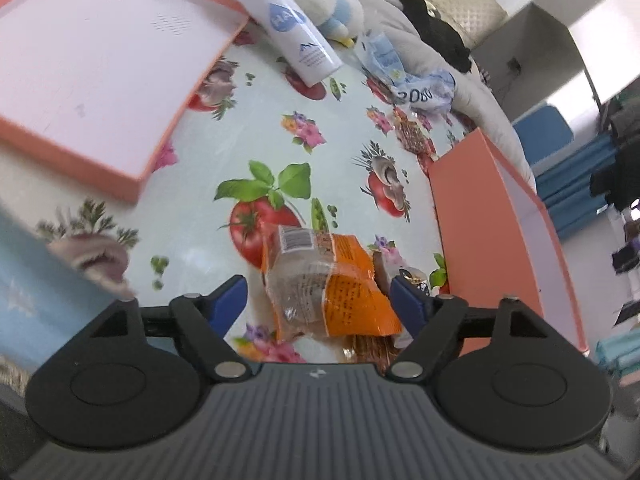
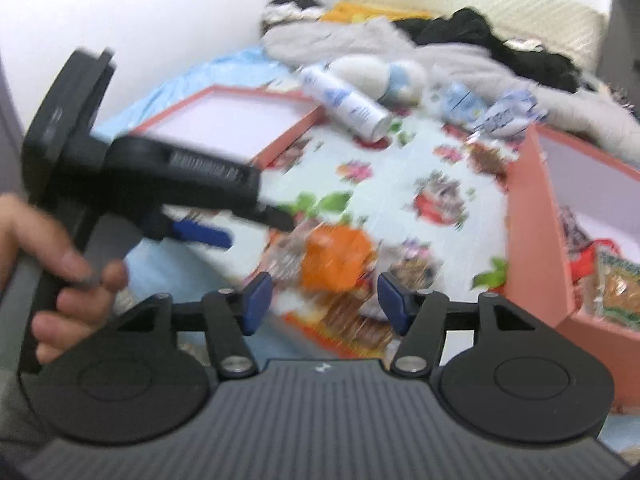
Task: Organize snacks
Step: 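Grasp the silver packet with black round label with the right tool, then carry the orange packet in the left tool and silver packet in the right tool over the pink box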
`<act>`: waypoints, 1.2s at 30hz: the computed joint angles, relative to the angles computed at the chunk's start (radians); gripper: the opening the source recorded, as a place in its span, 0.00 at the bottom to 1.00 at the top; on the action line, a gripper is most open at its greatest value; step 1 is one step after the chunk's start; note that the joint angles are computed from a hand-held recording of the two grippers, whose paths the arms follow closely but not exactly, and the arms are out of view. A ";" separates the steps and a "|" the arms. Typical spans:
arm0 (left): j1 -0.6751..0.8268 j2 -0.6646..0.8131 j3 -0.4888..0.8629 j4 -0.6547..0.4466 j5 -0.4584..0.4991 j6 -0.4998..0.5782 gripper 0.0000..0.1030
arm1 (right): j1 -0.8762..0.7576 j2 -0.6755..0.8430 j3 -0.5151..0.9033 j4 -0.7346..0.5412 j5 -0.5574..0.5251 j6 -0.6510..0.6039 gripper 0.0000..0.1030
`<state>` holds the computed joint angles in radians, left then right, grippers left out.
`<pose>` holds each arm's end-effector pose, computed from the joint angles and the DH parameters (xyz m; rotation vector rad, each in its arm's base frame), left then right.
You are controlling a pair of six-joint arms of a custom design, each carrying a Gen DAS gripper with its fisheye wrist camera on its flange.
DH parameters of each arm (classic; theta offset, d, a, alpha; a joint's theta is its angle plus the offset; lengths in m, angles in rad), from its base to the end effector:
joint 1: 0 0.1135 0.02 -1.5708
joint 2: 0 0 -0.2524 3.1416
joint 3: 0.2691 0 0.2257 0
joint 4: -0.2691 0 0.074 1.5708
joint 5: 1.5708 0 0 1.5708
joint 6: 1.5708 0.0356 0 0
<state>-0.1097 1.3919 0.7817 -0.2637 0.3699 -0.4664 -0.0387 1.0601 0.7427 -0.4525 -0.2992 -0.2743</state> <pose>0.2536 -0.0409 0.2042 -0.2748 2.4769 -0.7026 0.1999 0.0028 0.2476 -0.4163 2.2681 0.1908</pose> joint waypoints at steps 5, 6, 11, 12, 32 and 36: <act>-0.035 0.107 0.065 0.017 -0.030 0.006 0.87 | -0.008 0.173 0.036 0.117 0.085 0.055 0.63; -0.044 0.128 0.076 0.022 -0.038 0.007 0.87 | -0.002 0.206 0.041 0.137 0.109 0.059 0.64; -0.064 0.194 0.105 0.042 -0.030 0.003 0.88 | 0.008 0.317 0.044 0.213 0.149 0.061 0.65; -0.070 0.202 0.104 0.054 -0.035 0.006 0.89 | 0.011 0.338 0.045 0.222 0.157 0.062 0.65; -0.207 0.264 0.096 0.135 -0.230 0.056 0.70 | 0.028 0.457 0.023 0.309 0.180 0.070 0.63; -0.213 0.255 0.087 0.143 -0.228 0.044 0.61 | 0.022 0.444 0.021 0.301 0.168 0.094 0.57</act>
<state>-0.3222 1.6471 0.8684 -0.1203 0.1421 -0.4220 -0.0169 1.5038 0.7634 -0.1518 -0.1313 -0.1801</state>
